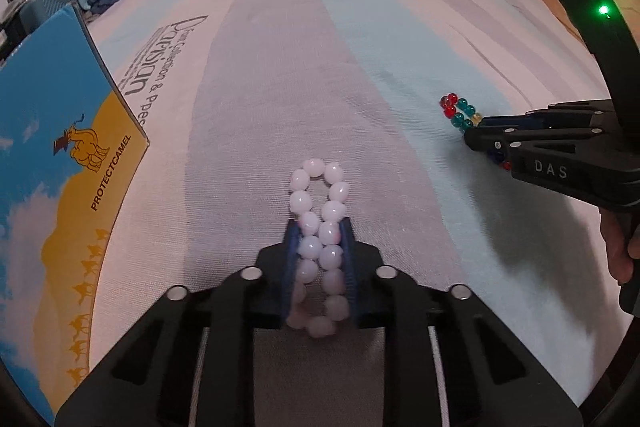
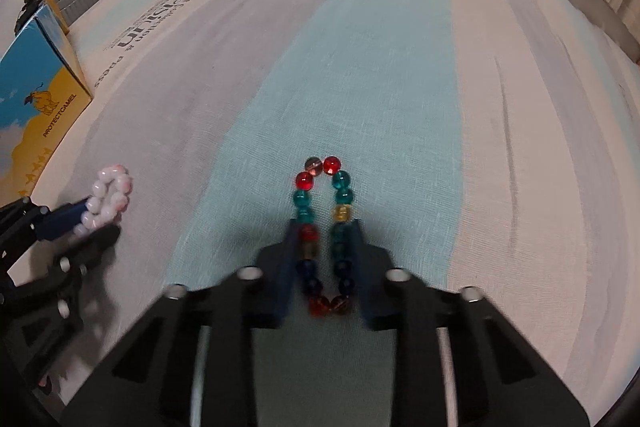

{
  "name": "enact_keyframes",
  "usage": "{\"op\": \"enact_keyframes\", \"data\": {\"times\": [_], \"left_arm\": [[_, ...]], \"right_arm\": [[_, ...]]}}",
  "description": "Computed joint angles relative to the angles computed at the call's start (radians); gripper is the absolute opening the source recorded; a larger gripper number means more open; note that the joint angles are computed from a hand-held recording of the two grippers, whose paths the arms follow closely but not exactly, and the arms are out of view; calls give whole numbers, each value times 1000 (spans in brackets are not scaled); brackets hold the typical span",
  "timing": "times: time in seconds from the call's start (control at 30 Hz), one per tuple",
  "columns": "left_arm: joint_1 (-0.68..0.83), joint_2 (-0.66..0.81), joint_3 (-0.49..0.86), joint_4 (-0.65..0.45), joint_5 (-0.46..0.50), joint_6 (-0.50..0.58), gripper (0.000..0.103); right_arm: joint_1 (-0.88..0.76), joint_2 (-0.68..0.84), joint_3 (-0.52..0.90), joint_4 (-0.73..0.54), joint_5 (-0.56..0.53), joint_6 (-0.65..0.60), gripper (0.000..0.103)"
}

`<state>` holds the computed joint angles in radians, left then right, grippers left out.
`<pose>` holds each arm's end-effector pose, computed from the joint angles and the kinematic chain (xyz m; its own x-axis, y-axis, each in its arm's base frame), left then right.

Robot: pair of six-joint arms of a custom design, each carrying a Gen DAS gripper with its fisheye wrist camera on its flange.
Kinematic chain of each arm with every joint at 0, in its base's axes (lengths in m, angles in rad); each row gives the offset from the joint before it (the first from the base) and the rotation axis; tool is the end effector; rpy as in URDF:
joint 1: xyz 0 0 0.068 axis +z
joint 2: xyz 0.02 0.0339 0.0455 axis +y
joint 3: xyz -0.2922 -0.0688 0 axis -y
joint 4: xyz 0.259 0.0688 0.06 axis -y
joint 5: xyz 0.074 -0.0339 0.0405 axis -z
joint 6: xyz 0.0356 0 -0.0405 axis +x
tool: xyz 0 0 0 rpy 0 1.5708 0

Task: Organize jewelry
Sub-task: 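Grasp the pink-white bead bracelet with the left tool while the right tool grasps the multicolour bracelet, then carry the pink-white bracelet with the left tool while the right tool carries the multicolour bracelet into the box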

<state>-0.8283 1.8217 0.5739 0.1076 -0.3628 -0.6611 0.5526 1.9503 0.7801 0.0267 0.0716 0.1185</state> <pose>0.1962 -0.1951 0.0725 -0.8464 0.0733 -0.5275 0.0874 0.9962 -0.0017 0.2821 0.1710 0.0702 -0.8281 -0.3721 -0.4192 -0.4032 0.9150 -0.0157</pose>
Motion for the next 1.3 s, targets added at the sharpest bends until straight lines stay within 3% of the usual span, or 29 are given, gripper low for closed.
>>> {"op": "enact_keyframes", "data": {"times": [0.1, 0.67, 1.3], "left_arm": [[-5, -11, 2, -12, -5, 1, 9], [-32, -153, 22, -159, -27, -8, 9], [-120, -384, 77, -478, -136, -89, 9]], "right_arm": [[-9, -22, -12, -6, -15, -1, 18], [-6, -167, -41, -90, -28, 15, 18], [85, -378, -26, -244, 40, 91, 18]]}}
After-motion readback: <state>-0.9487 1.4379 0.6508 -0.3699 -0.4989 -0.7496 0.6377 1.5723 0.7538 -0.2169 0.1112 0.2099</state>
